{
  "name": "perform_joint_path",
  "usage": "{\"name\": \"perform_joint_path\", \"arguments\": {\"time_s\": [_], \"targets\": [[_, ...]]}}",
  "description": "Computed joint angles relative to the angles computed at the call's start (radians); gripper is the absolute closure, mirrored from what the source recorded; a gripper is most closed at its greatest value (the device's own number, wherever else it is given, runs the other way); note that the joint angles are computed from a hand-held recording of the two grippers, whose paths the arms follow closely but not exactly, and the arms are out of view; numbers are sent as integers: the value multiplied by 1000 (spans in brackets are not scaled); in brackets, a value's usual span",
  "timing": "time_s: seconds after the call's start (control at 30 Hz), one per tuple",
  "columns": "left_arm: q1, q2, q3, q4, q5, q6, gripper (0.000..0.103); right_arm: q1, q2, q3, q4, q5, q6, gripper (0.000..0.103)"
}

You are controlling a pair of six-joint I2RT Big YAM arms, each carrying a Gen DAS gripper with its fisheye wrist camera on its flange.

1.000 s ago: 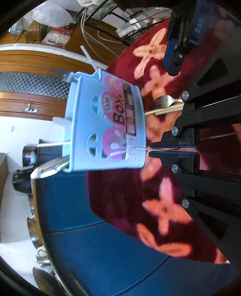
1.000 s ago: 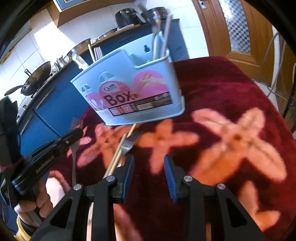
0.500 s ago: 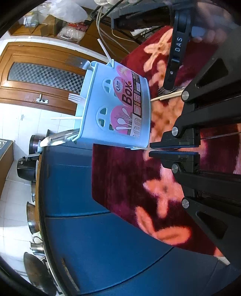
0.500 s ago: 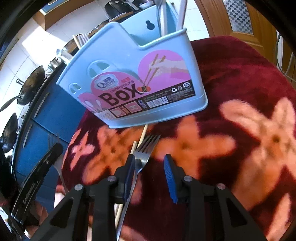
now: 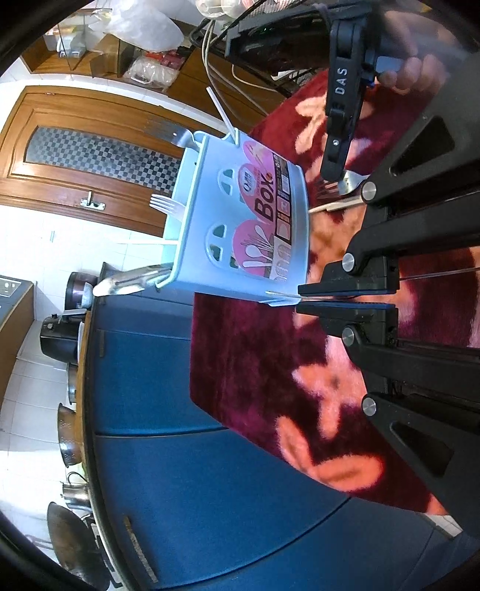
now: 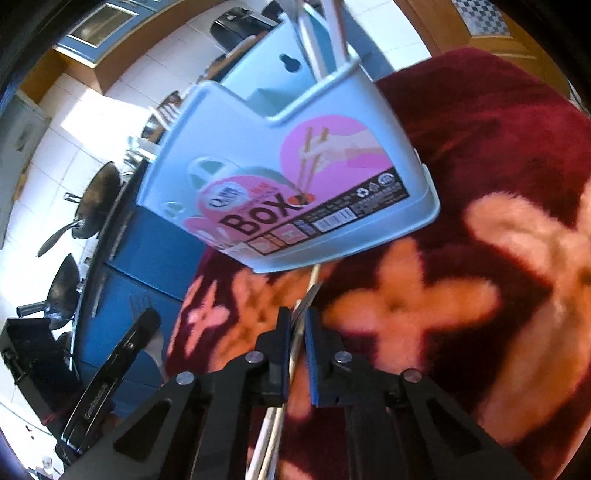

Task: Organize utensils
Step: 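Lift the fork over the box with the left tool while the right tool lifts its fork, then lower the forks into the box with both tools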

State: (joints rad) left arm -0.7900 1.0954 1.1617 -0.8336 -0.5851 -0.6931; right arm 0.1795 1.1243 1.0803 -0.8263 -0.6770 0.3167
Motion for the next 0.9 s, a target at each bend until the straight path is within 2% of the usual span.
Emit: {"name": "perform_joint_path", "arguments": {"time_s": [0.1,0.5,0.7,0.9], "targets": [[-13,-8,6,6,-22,6,103,-4,-48,-19,23,-15,2,96],[-95,-50,46,49,-148,51,103,57,-247,-33,128,164,-25,100],[-105,-41,89,53,-184,85,103,46,-274,-8,170,191,-24,100],[-86,-23,143,75,-211,162,103,20,-270,31,190,202,-36,100]]}}
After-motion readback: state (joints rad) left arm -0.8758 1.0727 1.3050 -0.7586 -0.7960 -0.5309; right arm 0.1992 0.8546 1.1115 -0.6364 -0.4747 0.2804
